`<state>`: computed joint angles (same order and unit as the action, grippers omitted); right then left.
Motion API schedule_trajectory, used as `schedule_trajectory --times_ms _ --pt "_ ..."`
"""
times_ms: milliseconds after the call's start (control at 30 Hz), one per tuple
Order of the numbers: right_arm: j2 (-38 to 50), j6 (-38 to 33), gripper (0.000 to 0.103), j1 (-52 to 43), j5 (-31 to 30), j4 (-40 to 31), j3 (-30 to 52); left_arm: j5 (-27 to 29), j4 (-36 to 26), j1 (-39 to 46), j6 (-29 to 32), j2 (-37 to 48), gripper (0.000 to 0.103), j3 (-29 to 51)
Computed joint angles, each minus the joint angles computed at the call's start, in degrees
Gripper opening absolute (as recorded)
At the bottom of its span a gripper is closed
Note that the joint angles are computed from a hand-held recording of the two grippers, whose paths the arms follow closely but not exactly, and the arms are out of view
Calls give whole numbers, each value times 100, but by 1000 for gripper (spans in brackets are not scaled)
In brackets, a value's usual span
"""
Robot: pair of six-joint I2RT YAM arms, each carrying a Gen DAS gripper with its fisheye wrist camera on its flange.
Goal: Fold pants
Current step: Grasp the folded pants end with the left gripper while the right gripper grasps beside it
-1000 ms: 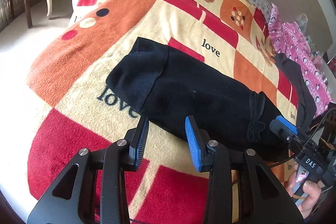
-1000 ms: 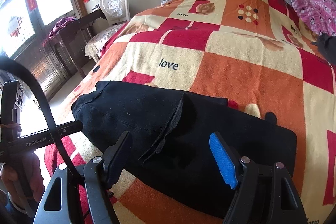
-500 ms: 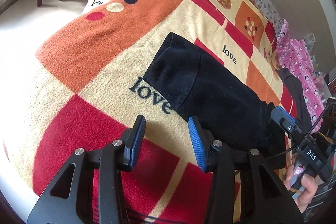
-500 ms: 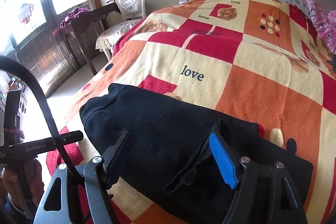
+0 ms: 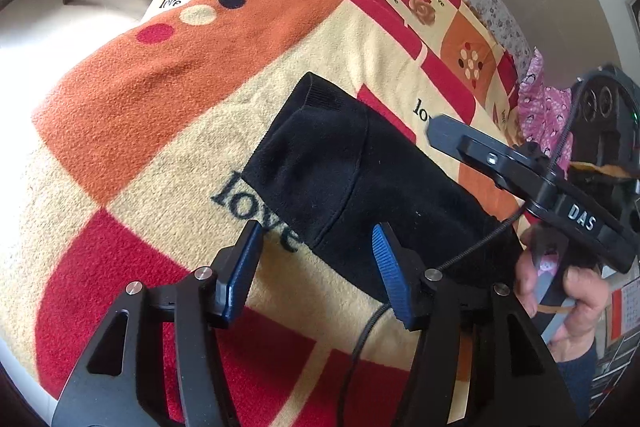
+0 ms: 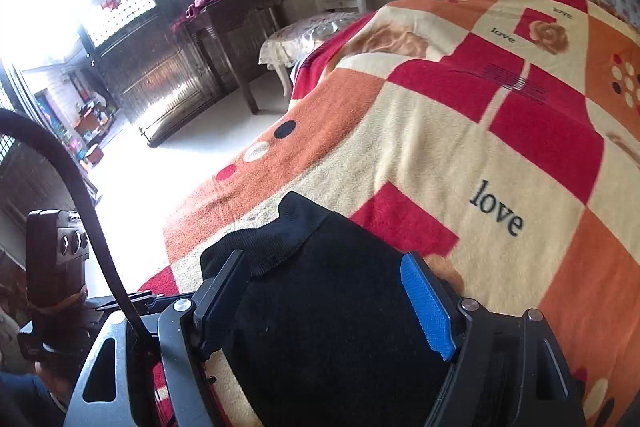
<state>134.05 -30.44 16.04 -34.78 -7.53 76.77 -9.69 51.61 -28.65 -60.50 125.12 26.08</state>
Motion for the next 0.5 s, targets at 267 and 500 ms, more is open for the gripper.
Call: schedule_trajectory --times_ms 267,500 --pt "1194 -469 76 595 455 -1288 1909 -22 190 124 136 180 57 134" --pt "1680 -621 51 848 836 -1329 2447 149 880 340 56 486 57 69"
